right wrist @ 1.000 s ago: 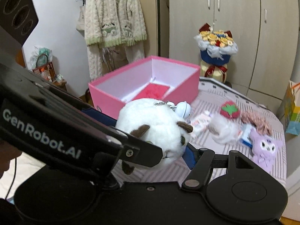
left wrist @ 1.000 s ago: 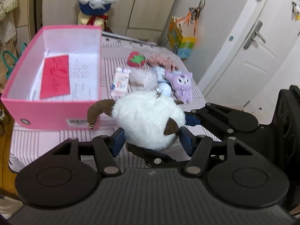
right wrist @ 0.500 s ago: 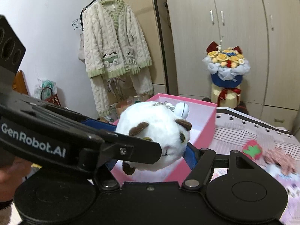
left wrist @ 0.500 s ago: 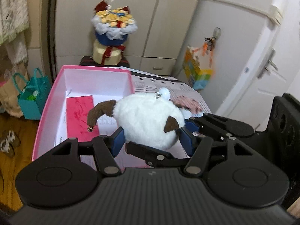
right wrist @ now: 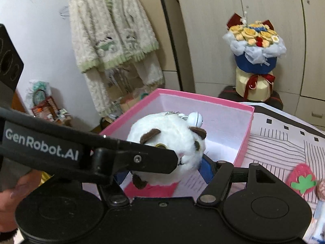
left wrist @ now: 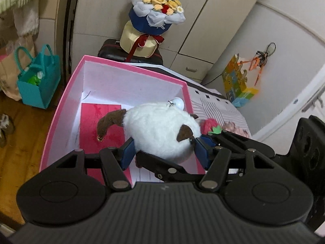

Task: Organize soft objects
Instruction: 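Lower the plush cat into the pink box and open the left tool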

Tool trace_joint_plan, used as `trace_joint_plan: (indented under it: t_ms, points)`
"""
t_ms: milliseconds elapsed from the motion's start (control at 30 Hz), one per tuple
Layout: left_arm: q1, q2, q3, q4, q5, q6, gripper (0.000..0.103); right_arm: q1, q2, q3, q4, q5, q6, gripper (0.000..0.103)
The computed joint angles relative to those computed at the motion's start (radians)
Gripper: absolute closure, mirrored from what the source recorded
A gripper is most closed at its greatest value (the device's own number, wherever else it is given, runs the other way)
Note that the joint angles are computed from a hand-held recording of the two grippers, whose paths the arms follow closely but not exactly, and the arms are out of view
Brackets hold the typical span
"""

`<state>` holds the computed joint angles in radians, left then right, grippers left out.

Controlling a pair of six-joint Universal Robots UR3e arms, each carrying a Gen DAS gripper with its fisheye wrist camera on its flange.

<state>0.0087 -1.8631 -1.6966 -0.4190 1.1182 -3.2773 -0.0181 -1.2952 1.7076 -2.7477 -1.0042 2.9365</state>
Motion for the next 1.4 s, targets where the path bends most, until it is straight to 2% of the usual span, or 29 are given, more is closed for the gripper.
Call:
trace_joint_plan:
  t_ms: [233,367,500,600,767,867,933,1200,1400]
  points:
    - [0.035,-0.134,0.096,0.025,-0.056,-0.036,0.042,0.065,0.154,-0.261,0.149,-0.128,-0.063,0.029]
    - [0.044,-0.18,0.1,0.069,-0.066,-0.068,0.043,0.111,0.232,-0.442,0.313,-0.221,-0.096,0.029]
    - [0.053,-0.218,0.128,0.05,-0.075,-0.094,0.044,0.139,0.291,-0.531,0.378,-0.276,-0.126,0.029]
    - [0.046,-0.239,0.156,0.028,-0.067,-0.098,0.044,0.165,0.316,-0.554,0.371,-0.342,-0.139,0.029]
    - [0.04,-0.249,0.167,0.025,-0.054,-0.098,0.044,0.197,0.327,-0.559,0.347,-0.419,-0.136,0.026]
    - [0.025,-0.219,0.127,0.067,0.012,-0.093,0.042,0.202,0.31,-0.532,0.316,-0.447,-0.124,0.026]
    - [0.025,-0.184,0.085,0.096,0.04,-0.076,0.04,0.192,0.275,-0.49,0.304,-0.424,-0.12,0.026]
    - [0.004,0.043,-0.121,0.173,0.161,0.067,0.035,0.184,0.125,-0.305,0.222,-0.408,-0.109,0.025]
    - [-0.008,0.247,-0.27,0.196,0.185,0.161,0.03,0.182,-0.033,-0.153,0.184,-0.395,-0.122,0.025]
